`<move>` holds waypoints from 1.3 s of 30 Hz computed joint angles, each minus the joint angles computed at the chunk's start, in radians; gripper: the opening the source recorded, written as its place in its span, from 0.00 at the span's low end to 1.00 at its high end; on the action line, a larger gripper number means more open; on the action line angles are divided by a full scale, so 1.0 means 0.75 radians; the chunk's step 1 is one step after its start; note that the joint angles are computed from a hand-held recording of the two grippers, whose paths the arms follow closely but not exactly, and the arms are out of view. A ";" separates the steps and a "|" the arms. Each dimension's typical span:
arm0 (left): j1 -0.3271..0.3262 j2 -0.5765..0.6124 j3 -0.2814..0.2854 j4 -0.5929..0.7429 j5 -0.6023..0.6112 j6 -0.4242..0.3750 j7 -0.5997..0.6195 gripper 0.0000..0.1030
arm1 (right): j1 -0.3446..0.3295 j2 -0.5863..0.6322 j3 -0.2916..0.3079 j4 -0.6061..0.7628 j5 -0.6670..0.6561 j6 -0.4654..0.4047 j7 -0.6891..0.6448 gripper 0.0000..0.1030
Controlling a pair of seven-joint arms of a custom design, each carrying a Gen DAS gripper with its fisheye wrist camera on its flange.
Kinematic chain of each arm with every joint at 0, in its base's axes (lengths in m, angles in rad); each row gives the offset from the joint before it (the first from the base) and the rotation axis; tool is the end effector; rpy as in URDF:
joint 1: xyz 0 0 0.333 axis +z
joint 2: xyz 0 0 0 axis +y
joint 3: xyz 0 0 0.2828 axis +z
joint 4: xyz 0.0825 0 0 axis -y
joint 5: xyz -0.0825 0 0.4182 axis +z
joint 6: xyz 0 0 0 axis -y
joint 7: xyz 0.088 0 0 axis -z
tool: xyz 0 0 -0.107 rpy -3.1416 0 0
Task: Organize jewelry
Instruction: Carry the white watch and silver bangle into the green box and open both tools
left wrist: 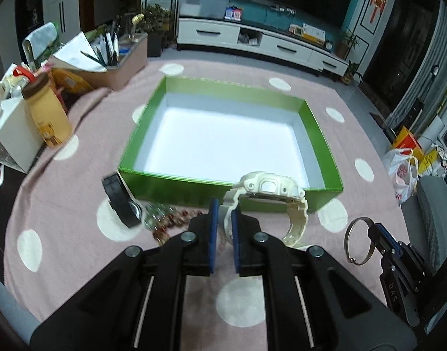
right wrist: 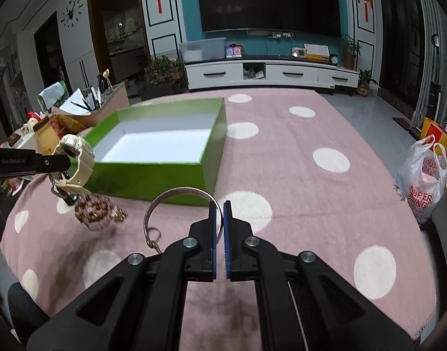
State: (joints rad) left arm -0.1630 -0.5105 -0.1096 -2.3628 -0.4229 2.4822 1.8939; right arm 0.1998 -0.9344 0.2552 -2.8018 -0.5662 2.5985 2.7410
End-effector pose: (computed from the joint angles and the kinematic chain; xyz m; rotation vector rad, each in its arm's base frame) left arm 0.4741 -0.1356 0.5467 -1.5780 2.2497 -0.9254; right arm 0.3455 0.1736 0.4886 -1.3570 1.9418 -0.8374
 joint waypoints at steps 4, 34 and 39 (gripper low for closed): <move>0.023 0.048 -0.012 0.061 0.033 0.041 -0.023 0.08 | -0.062 0.041 0.020 0.044 -0.045 0.073 0.028 0.03; 0.056 0.823 -0.064 0.783 0.678 -0.016 -0.564 0.10 | -0.169 0.880 -0.111 0.701 -0.329 0.168 0.076 0.04; 0.026 0.874 -0.050 0.822 0.752 -0.051 -0.601 0.13 | -0.092 0.957 -0.174 0.750 -0.239 0.139 -0.025 0.05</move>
State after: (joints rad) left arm -0.1435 0.1453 -0.1469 -1.7467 0.1414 2.4439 1.4433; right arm 0.1306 -0.2165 0.1249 -2.2393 -0.7457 2.7025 2.7220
